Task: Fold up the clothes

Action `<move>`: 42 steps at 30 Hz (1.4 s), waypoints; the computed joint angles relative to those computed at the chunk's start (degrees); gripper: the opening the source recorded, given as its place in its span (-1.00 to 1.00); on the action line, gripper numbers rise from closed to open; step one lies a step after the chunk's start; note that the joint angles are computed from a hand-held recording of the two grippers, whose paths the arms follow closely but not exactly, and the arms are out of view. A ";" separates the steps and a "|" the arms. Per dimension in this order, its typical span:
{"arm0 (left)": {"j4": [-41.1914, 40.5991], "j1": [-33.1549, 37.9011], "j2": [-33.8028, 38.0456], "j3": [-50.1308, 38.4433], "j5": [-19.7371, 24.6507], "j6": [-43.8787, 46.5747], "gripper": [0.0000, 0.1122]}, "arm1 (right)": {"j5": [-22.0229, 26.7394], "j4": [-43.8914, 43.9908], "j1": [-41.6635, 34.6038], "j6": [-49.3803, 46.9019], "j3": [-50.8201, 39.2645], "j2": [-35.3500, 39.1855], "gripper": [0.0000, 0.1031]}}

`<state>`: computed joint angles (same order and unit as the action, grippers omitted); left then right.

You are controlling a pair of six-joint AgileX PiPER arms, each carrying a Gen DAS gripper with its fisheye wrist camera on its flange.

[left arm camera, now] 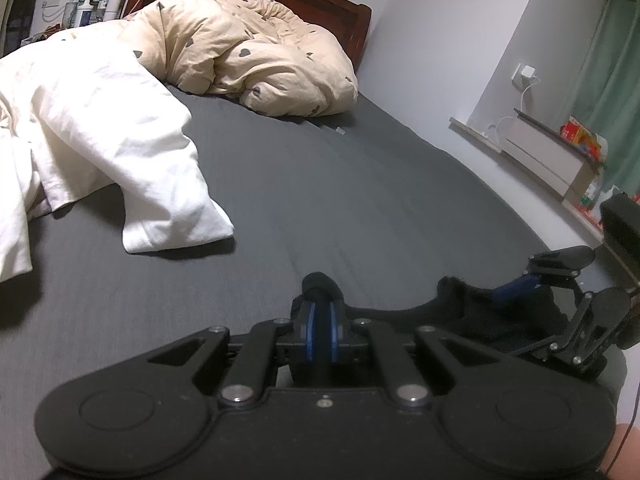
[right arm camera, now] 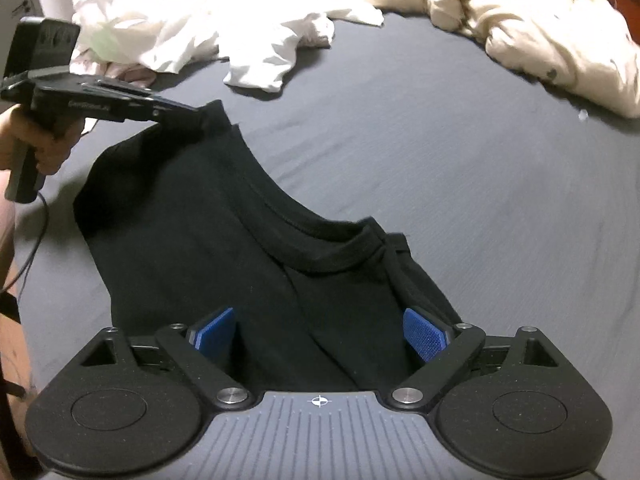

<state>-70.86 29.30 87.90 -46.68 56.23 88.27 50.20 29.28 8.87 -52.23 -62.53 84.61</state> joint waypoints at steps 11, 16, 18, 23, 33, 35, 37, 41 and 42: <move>-0.75 0.14 -0.37 0.55 0.08 0.68 -0.88 | 1.40 -7.52 1.22 -0.81 -10.91 6.09 -0.15; -0.50 0.36 0.06 0.36 0.24 0.56 -0.88 | 6.16 -9.94 0.34 -3.49 -15.69 11.03 -0.29; -0.43 0.32 0.31 0.25 0.21 0.45 -0.88 | 6.27 -9.80 0.09 -4.22 -15.67 11.69 -0.30; -0.96 -0.10 1.00 0.21 -0.59 0.34 -0.88 | 5.00 -8.44 0.02 -2.82 -13.94 11.63 -0.93; -1.62 -2.14 1.29 -0.32 -2.19 -1.04 -0.88 | 4.57 -12.30 -0.41 5.26 -15.05 9.08 -0.96; -0.70 -3.83 1.57 -0.59 -5.65 -3.42 -0.88 | 3.53 -13.26 0.25 6.43 -14.96 9.58 -0.95; -0.21 -4.66 2.66 -1.00 -7.77 -4.92 -0.88 | 1.74 -14.76 1.41 8.28 -14.54 10.42 -0.95; 0.68 -3.77 3.68 -1.85 -7.26 -5.69 -0.79 | -0.63 -16.70 2.57 11.22 -13.80 11.86 -0.93; 0.55 -3.28 3.44 -1.80 -6.94 -5.30 -0.72 | -0.97 -16.54 2.40 11.62 -13.53 11.80 -0.93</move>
<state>-70.32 26.02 91.34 -48.48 49.28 82.98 49.23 12.75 11.26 -40.61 -76.05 96.41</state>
